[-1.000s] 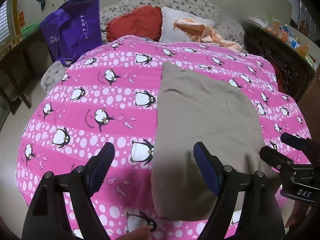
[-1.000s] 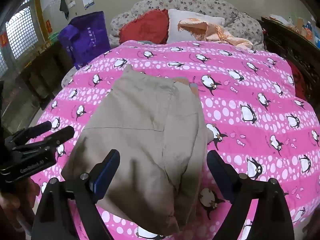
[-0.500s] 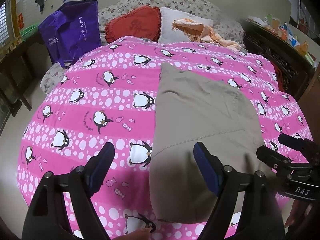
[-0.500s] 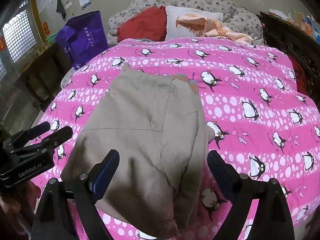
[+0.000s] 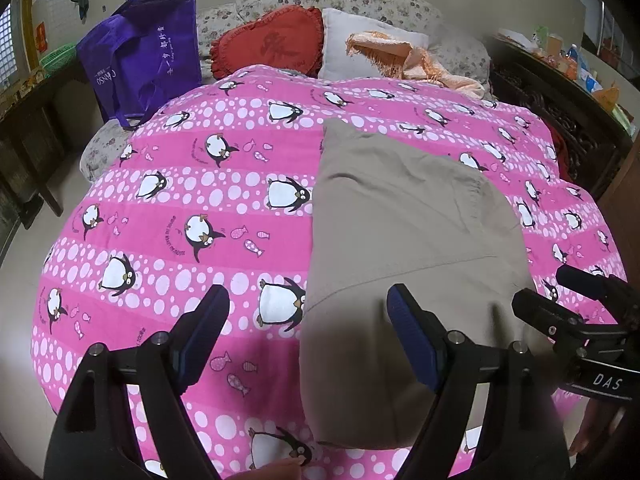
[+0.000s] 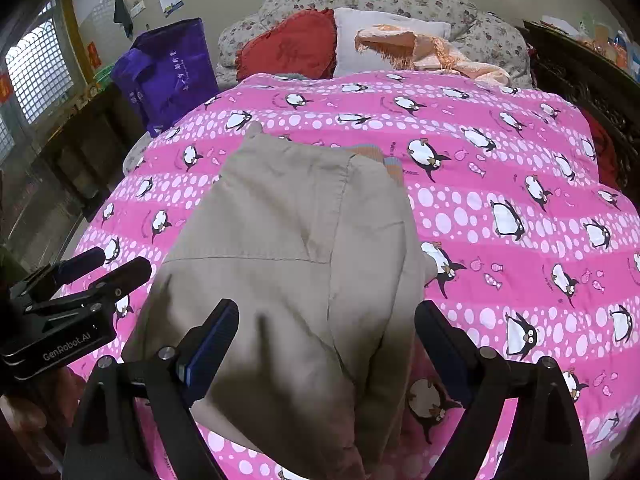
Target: Fold large clothes
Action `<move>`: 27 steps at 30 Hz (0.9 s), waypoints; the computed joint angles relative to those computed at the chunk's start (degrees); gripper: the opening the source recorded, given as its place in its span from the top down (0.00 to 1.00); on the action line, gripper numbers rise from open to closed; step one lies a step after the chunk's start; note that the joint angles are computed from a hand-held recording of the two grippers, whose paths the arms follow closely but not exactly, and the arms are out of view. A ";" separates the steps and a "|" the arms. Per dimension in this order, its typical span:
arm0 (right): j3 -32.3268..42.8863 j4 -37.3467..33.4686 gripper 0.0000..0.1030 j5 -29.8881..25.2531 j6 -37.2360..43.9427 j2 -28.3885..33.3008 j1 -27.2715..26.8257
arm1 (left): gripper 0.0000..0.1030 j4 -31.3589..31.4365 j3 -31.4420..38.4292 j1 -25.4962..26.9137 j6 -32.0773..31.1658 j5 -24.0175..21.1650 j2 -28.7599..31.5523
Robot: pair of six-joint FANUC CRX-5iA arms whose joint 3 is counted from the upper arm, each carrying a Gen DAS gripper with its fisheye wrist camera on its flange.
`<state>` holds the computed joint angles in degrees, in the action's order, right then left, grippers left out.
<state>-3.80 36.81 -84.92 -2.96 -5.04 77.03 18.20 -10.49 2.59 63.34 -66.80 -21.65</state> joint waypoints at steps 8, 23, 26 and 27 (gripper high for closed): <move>-0.70 -0.54 0.12 0.97 -1.00 -0.66 -0.16 | 0.21 -0.26 0.24 -0.22 0.08 -0.06 0.57; -0.96 -1.38 0.11 2.11 -1.38 -0.87 -0.66 | 0.21 -1.09 0.39 -0.64 0.41 -0.11 0.91; -0.83 -1.61 0.11 2.26 -1.22 -0.81 -0.90 | 0.21 -0.98 0.45 -0.60 0.32 -0.35 1.02; -0.81 -1.58 0.11 2.19 -1.24 -0.81 -0.91 | 0.21 -0.96 0.38 -0.60 0.26 -0.32 1.00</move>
